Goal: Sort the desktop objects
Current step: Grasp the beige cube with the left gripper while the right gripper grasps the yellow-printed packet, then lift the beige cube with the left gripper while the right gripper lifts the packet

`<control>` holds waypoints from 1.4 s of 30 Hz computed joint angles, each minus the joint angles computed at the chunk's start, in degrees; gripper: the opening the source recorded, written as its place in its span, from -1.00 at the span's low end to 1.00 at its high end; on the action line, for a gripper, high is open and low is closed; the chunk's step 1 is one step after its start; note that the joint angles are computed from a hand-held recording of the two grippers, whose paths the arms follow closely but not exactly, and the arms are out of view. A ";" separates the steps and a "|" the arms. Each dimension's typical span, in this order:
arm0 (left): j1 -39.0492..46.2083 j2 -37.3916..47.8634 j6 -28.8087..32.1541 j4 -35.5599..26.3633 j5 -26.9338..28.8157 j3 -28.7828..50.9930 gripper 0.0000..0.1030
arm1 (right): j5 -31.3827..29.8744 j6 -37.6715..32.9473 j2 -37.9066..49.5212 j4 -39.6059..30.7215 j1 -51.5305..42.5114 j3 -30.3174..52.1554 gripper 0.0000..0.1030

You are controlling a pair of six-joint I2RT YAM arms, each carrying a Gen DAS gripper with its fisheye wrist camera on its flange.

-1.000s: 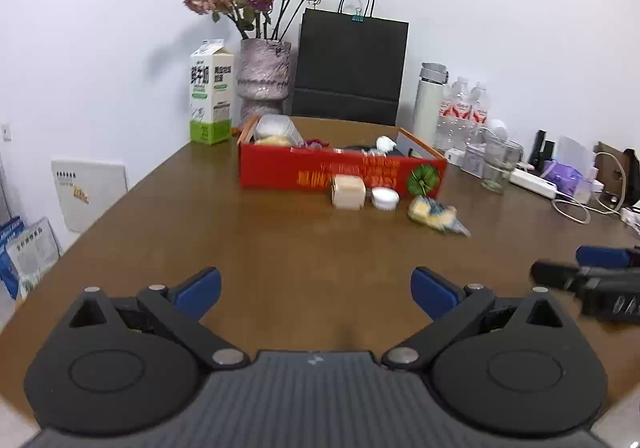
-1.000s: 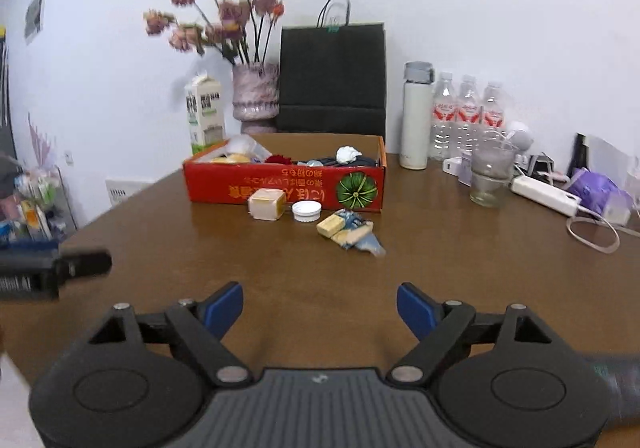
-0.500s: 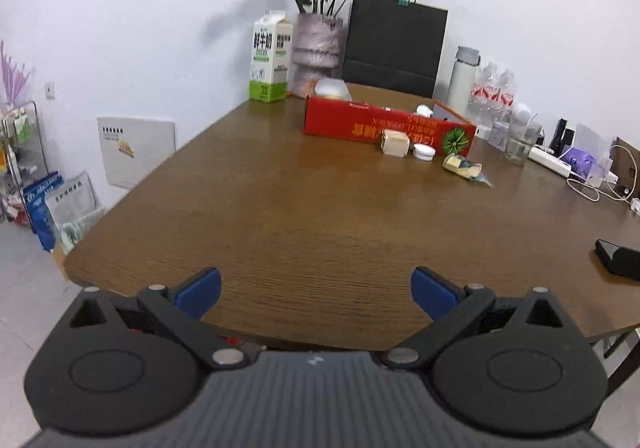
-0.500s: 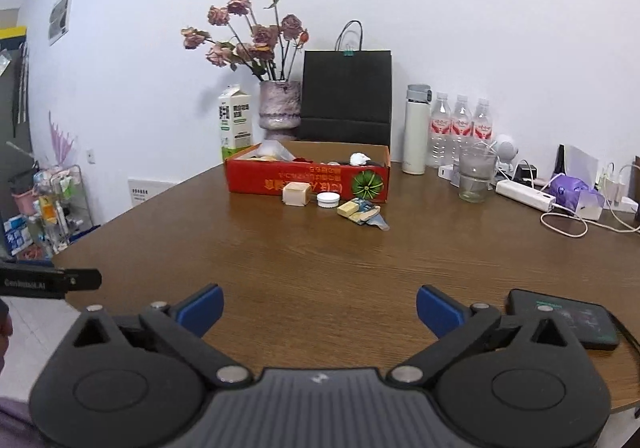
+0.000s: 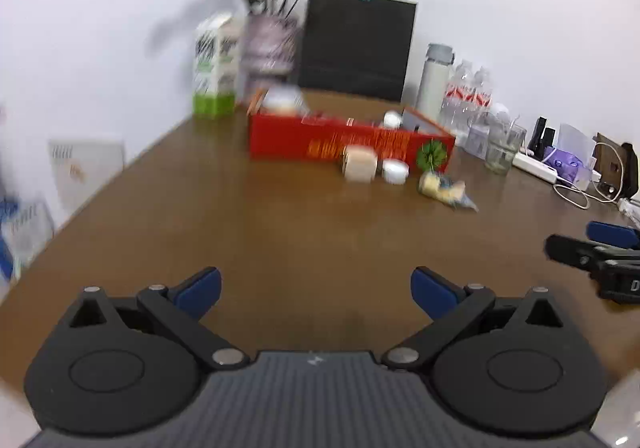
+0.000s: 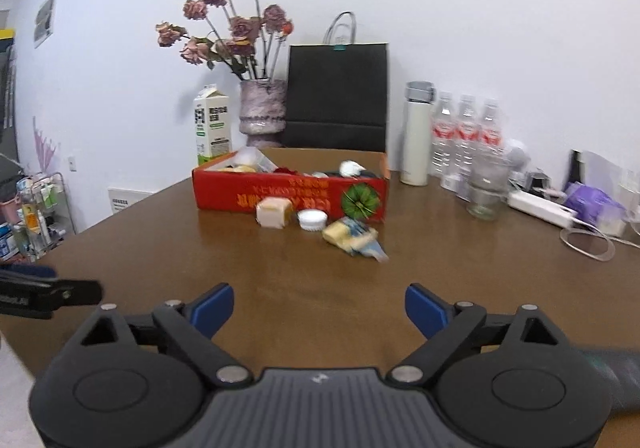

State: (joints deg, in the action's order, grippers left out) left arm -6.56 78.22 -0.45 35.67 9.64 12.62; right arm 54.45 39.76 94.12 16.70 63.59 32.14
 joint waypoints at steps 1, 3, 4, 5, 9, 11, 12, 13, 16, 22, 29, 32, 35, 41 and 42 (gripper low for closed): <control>-1.60 4.23 0.29 2.27 -1.75 2.53 1.00 | -3.29 -3.31 1.41 2.58 -3.31 0.99 0.66; -3.26 12.60 1.02 5.60 -2.11 8.23 1.00 | -8.69 -8.26 4.89 6.38 -8.74 3.52 0.51; -3.86 16.27 1.26 5.57 -2.07 11.68 1.00 | -10.86 -10.14 6.95 6.96 -11.07 5.56 0.51; -4.42 19.39 1.87 4.60 -1.92 15.28 0.99 | -12.76 -12.27 8.96 8.26 -13.17 7.21 0.48; -6.22 30.94 5.93 0.24 -1.35 30.70 0.97 | -19.30 -18.47 16.66 9.96 -20.75 15.33 0.29; -6.55 35.98 6.32 -3.94 -0.48 38.95 0.95 | -22.56 -21.05 20.66 11.45 -24.37 19.01 0.12; -6.31 38.55 6.24 -6.53 1.13 43.28 0.95 | -24.58 -21.80 22.77 11.40 -26.41 21.19 0.11; -6.58 40.89 5.53 -9.46 1.66 47.69 0.93 | -26.41 -21.15 24.45 8.82 -28.21 24.01 0.11; -7.28 46.93 2.69 -14.07 2.86 57.71 0.90 | -31.07 -19.85 28.40 7.41 -32.01 29.19 0.06; -8.99 54.03 -0.79 -21.66 -0.12 69.41 0.25 | -31.88 -19.46 31.24 7.39 -33.25 32.42 -0.38; -7.89 53.74 -1.10 -21.00 2.38 68.41 -0.06 | -31.49 -19.84 28.92 12.66 -32.66 28.29 -0.39; -7.78 51.21 -1.04 -18.05 2.39 64.20 -0.06 | -31.11 -19.86 26.59 14.32 -31.93 25.69 -0.39; -7.56 47.60 -2.19 -16.28 3.02 59.48 -0.06 | -29.96 -19.57 24.41 14.46 -30.75 23.79 -0.39; -8.32 36.05 -1.36 -11.25 0.35 44.98 -0.07 | -26.62 -18.84 18.88 15.37 -26.08 17.98 -0.39; -8.64 33.66 -1.07 -11.14 -1.07 42.34 -0.07 | -25.72 -19.19 17.46 15.32 -24.67 16.51 -0.39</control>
State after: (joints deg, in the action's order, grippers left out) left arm -15.20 111.89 -1.51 24.53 8.57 54.96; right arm 28.73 20.57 111.57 32.02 38.93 48.65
